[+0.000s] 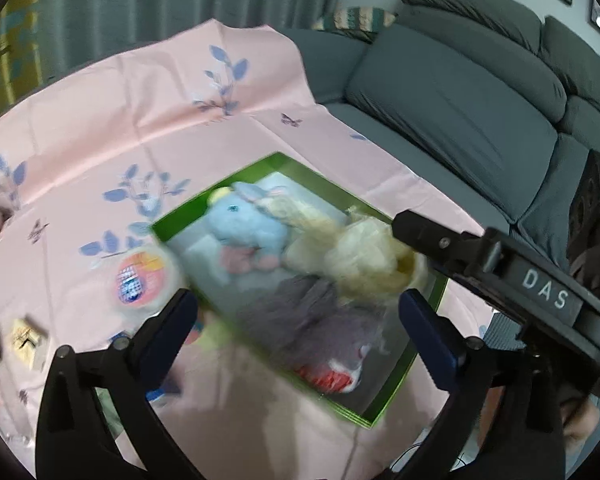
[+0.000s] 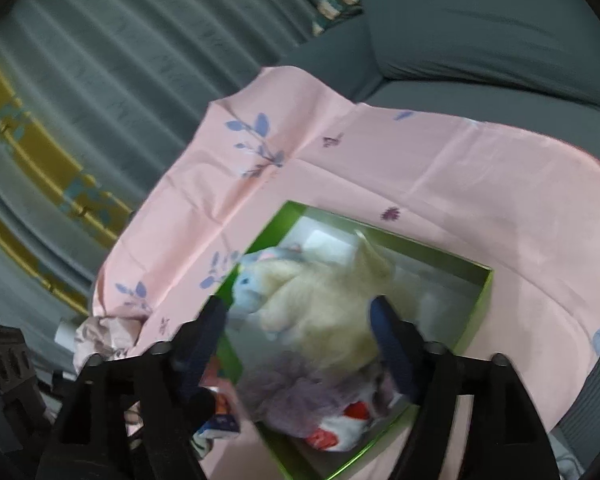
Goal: Organize soft objects
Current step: 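Lower the towel into the box and open the right gripper, then move the right gripper back to the table and grasp the blue tissue pack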
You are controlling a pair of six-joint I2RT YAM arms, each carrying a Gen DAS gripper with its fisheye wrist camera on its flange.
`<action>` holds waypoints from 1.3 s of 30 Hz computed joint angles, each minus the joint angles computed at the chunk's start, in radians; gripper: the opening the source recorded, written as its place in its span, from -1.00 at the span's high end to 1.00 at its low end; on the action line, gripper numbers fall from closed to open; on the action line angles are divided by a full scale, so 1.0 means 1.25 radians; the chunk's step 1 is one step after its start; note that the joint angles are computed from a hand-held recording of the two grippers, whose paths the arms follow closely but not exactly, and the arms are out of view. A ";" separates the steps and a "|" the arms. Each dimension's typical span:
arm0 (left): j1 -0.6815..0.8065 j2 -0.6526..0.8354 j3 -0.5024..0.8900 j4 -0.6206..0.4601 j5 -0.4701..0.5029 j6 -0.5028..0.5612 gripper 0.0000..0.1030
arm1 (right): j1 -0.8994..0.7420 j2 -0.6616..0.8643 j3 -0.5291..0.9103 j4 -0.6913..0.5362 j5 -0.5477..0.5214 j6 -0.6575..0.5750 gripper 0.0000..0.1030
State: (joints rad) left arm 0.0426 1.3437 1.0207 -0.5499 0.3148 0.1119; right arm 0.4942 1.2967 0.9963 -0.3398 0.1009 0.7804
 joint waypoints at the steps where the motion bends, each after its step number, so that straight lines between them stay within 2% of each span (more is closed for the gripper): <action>1: 0.022 -0.015 -0.001 -0.018 0.012 0.008 -0.97 | 0.015 -0.002 0.005 -0.003 0.011 -0.002 -0.63; 7: 0.172 -0.115 -0.041 -0.086 0.063 0.063 -0.97 | 0.105 -0.001 0.038 -0.026 0.068 -0.019 -0.67; 10: 0.291 -0.149 -0.068 -0.109 0.106 0.107 -0.97 | 0.154 0.020 0.045 -0.022 0.067 -0.014 -0.73; 17: 0.566 -0.105 -0.083 -0.159 0.181 0.207 -0.97 | 0.257 0.137 0.136 -0.098 0.072 -0.024 -0.73; 20: 0.661 -0.087 -0.103 -0.153 0.191 0.244 -0.97 | 0.288 0.196 0.184 -0.112 0.064 -0.005 -0.73; 24: 0.764 -0.038 -0.119 -0.146 0.199 0.285 -0.97 | 0.332 0.287 0.258 -0.120 0.075 -0.007 -0.73; 29: 0.871 0.033 -0.130 -0.141 0.204 0.346 -0.97 | 0.365 0.436 0.397 -0.194 0.108 -0.008 -0.72; 35: 0.929 0.045 -0.155 -0.122 0.195 0.383 -0.97 | 0.386 0.592 0.569 -0.317 0.160 -0.046 -0.45; 37: 0.942 0.046 -0.159 -0.122 0.199 0.399 -0.97 | 0.391 0.634 0.615 -0.355 0.174 -0.060 -0.15; 39: 0.952 0.046 -0.159 -0.125 0.204 0.408 -0.97 | 0.399 0.679 0.669 -0.409 0.198 -0.068 0.05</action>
State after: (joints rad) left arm 1.2331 1.4015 0.8215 -0.7061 0.5693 0.6224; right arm 0.9924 2.1460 1.8324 -0.8515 0.3487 0.6954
